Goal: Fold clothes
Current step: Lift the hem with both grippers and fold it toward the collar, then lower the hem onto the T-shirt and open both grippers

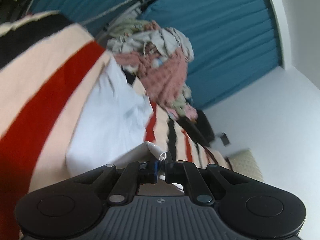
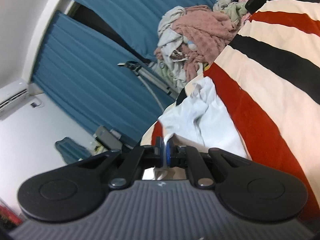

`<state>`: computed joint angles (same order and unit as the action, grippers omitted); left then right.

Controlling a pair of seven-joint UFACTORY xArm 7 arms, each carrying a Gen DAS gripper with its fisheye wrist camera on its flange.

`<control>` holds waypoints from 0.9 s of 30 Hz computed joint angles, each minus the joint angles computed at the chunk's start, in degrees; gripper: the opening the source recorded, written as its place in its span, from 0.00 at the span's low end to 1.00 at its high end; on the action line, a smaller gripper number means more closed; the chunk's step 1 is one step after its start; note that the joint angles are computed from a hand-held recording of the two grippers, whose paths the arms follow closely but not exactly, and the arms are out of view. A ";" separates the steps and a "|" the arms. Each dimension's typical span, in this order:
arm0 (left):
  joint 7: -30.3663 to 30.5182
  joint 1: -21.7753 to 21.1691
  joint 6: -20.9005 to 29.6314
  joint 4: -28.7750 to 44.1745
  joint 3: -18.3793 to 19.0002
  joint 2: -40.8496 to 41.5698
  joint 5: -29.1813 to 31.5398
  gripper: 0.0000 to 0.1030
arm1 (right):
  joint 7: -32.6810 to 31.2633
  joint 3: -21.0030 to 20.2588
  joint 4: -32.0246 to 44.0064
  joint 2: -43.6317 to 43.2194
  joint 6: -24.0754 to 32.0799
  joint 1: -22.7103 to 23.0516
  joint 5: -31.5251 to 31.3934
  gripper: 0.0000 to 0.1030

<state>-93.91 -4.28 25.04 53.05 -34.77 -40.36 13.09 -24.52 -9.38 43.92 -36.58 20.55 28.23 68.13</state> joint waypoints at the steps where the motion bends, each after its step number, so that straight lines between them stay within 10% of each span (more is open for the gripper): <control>1: 1.32 2.01 0.21 1.72 -0.22 2.54 1.48 0.06 | -1.25 -0.27 2.72 3.77 -1.18 1.03 0.87 0.06; 15: -1.69 17.19 -0.77 13.21 -7.40 31.29 36.31 0.06 | -41.91 4.00 28.06 40.72 -6.62 -1.85 27.73 0.07; 24: 1.51 10.83 6.73 17.81 -4.20 42.62 44.11 0.13 | -32.38 9.12 31.53 48.77 -8.36 -6.00 11.28 0.09; 27: 1.81 8.48 7.88 17.55 -2.46 41.16 44.57 0.56 | -30.91 10.79 30.84 47.82 -7.75 -7.67 8.20 0.40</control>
